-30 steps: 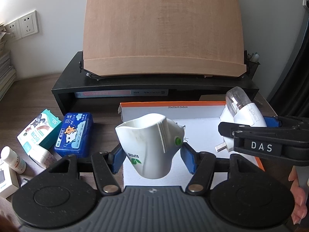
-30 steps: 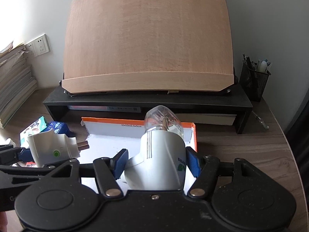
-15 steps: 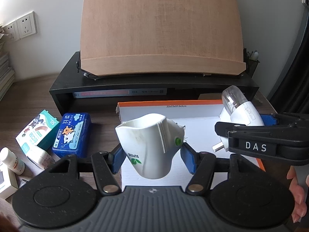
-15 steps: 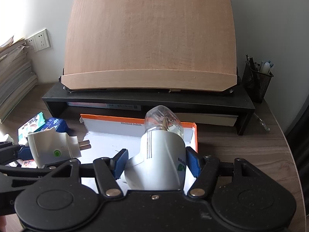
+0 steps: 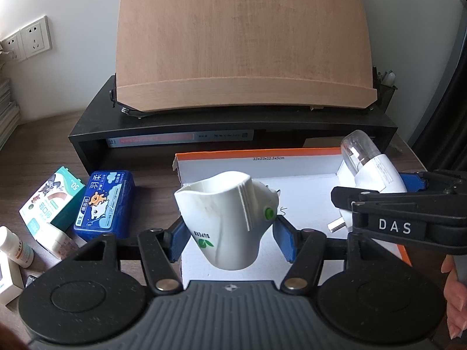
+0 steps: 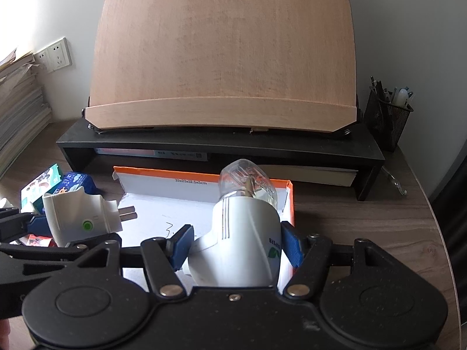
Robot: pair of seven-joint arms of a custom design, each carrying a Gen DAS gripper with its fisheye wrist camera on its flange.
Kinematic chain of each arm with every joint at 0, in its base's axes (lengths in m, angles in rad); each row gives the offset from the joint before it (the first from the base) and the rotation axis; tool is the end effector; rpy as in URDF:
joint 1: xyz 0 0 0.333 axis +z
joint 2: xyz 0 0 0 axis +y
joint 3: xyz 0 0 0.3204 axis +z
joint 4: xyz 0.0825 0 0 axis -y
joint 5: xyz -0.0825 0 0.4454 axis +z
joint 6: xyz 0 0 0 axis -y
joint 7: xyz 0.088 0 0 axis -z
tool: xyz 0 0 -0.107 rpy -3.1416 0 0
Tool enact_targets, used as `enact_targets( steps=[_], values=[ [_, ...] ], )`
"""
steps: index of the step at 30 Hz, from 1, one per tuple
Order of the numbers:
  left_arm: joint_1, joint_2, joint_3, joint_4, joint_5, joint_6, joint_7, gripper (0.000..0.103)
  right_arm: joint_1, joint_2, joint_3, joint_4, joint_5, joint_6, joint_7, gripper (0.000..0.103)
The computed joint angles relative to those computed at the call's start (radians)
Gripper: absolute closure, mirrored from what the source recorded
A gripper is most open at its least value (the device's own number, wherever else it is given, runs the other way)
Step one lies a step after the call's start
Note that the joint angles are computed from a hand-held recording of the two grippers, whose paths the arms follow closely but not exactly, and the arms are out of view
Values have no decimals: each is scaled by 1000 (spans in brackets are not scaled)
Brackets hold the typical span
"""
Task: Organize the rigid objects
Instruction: 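Lower both diffusers into the box and open both tools to release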
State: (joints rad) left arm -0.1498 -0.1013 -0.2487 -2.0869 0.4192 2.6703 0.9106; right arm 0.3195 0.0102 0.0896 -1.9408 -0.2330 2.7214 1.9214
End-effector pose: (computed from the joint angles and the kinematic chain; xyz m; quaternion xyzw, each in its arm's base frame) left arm 0.5707 -0.2578 0.5242 -0.6406 0.6764 -0.2732 0.2397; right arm 0.6089 0.2730 0.5475 -0.7248 0.5731 -0.2239 0.3101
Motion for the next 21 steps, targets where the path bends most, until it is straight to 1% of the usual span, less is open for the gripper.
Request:
enact_targets(
  steps=[8, 21],
  values=[
    [-2, 21, 5, 19, 12, -6, -8, 40, -1, 17, 0, 22, 7, -15, -8, 26],
    [-18, 60, 23, 50, 6, -17, 14, 40, -2, 65, -1, 75, 28, -47, -43, 26]
  ],
)
